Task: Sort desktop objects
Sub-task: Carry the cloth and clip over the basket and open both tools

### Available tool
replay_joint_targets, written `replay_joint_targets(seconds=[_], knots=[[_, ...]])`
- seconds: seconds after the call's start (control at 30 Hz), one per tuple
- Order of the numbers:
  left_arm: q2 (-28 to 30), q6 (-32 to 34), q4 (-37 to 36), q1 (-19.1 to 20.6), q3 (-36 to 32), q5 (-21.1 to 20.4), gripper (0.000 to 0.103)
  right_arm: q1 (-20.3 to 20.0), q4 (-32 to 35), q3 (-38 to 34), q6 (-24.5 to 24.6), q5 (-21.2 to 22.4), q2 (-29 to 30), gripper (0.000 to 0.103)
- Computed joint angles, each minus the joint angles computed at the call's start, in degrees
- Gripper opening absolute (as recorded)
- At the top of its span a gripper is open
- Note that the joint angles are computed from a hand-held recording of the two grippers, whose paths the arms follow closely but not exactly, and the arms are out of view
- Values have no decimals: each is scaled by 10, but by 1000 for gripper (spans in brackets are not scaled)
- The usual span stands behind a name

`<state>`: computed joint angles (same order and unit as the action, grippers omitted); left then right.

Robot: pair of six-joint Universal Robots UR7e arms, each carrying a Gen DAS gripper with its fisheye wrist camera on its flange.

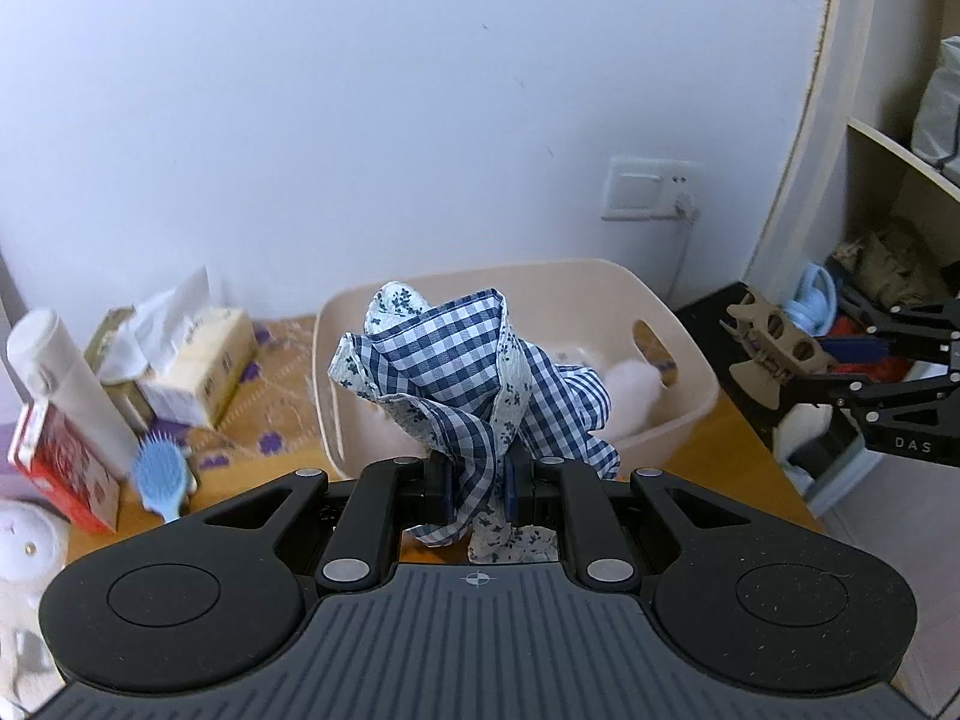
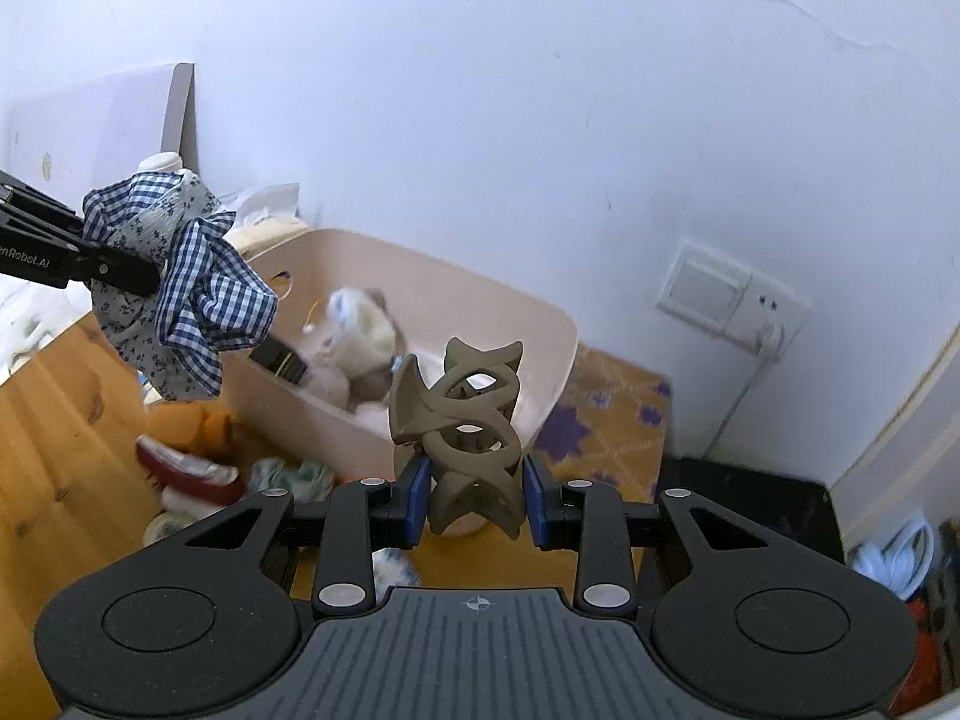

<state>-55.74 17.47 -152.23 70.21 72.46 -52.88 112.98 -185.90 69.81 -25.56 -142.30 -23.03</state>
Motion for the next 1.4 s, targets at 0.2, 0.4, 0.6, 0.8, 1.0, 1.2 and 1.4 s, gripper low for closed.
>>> replay_joint_targets(seconds=[0.2,0.4,0.6,0.8,1.0,1.2,1.4], knots=[[55,32,-1,8,-71,14,14,-9,4,-74,-45,1,31,31],[113,49,17,20,-149,34,14,-18,33,-141,-78,4,61,31],[166,58,54,30,-222,55,14,-31,78,-200,-84,6,88,31],[211,40,115,39,-289,77,14,-43,136,-263,-62,6,123,31],[241,10,182,47,-338,91,14,-52,202,-310,-21,4,149,31],[250,-6,223,50,-358,89,15,-60,261,-348,7,0,168,31],[253,-25,245,49,-367,96,18,-62,292,-350,36,-4,171,31]])
